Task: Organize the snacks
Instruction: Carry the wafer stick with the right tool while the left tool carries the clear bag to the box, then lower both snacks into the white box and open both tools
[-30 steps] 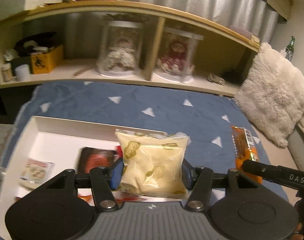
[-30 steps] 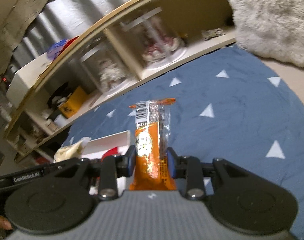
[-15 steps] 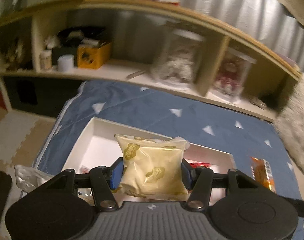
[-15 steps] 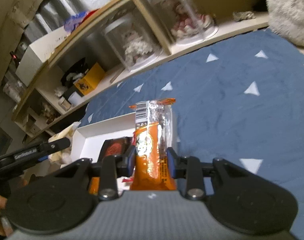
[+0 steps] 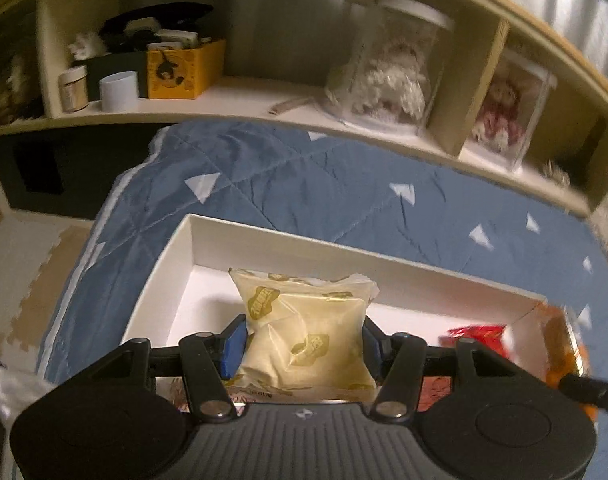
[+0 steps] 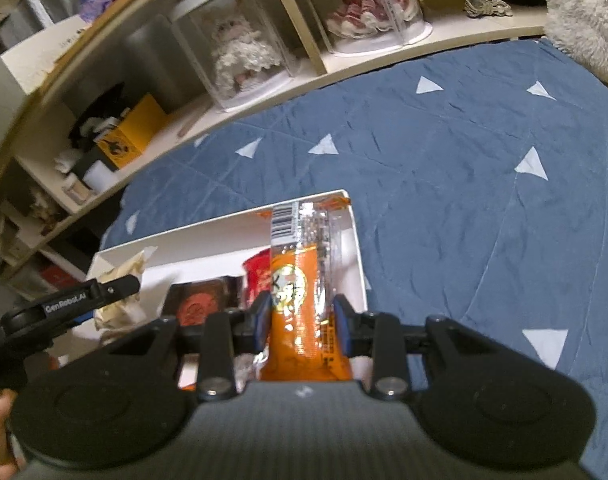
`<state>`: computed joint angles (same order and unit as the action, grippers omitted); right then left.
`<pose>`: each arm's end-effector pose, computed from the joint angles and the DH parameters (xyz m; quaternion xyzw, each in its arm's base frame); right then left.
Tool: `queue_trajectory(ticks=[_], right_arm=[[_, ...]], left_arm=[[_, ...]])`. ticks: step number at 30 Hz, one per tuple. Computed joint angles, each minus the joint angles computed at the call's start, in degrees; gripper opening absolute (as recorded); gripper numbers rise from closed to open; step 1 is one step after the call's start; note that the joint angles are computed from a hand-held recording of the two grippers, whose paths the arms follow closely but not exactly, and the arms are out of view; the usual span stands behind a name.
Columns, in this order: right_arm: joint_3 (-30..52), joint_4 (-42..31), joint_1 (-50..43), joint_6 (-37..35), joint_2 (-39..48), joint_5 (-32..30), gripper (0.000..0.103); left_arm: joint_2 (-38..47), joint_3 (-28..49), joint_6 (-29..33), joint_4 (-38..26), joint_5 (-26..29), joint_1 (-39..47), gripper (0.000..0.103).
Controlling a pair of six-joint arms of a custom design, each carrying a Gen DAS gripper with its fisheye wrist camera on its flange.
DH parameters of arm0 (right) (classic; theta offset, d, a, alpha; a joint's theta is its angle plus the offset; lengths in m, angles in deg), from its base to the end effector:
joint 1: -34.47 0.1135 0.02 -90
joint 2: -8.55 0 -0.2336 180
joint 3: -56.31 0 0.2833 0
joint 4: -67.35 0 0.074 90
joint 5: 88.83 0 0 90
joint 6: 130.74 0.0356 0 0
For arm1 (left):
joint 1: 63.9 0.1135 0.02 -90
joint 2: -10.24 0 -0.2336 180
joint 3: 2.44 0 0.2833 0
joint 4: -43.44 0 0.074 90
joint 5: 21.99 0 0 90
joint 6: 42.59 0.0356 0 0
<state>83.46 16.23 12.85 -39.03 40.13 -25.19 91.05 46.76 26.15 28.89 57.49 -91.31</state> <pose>0.1577 -0.0455 0.1266 0.1219 0.9244 0.1647 0.3216 0.2688 -0.1321 0.1170 0.0154 0.9243 -0.0757 0.3738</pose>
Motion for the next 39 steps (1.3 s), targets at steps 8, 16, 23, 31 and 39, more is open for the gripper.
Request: queue_trajectory(ticks=[8, 16, 23, 31, 39], right_arm=[[-0.23, 9.04, 8.28, 6.02, 6.46, 8.33, 0.039], [-0.15, 6.66, 10.75, 4.33, 4.10, 11.13, 0.049], [0.95, 3.87, 10.91, 1.98, 3.67, 11.01, 0.048], [-1.50, 10.60, 17.30, 1.76, 8.47, 16.98, 0.037], [-0.35, 13.60, 21.41, 5.70, 12.26, 14.89, 0.037]], left_arm=[[4.80, 1.80, -1.26, 2.76, 0.69, 0.33, 0.059], [3.94, 2.28, -1.82, -0.24, -1.04, -0.66, 0.069], [0.86, 0.82, -1.78, -2.23, -1.61, -0.84, 0.069], [-0.39, -0.08, -1.56, -2.64, -1.28, 0.42, 0.069], [-2.19, -1.26, -1.55, -3.30, -1.60, 3.33, 0.069]])
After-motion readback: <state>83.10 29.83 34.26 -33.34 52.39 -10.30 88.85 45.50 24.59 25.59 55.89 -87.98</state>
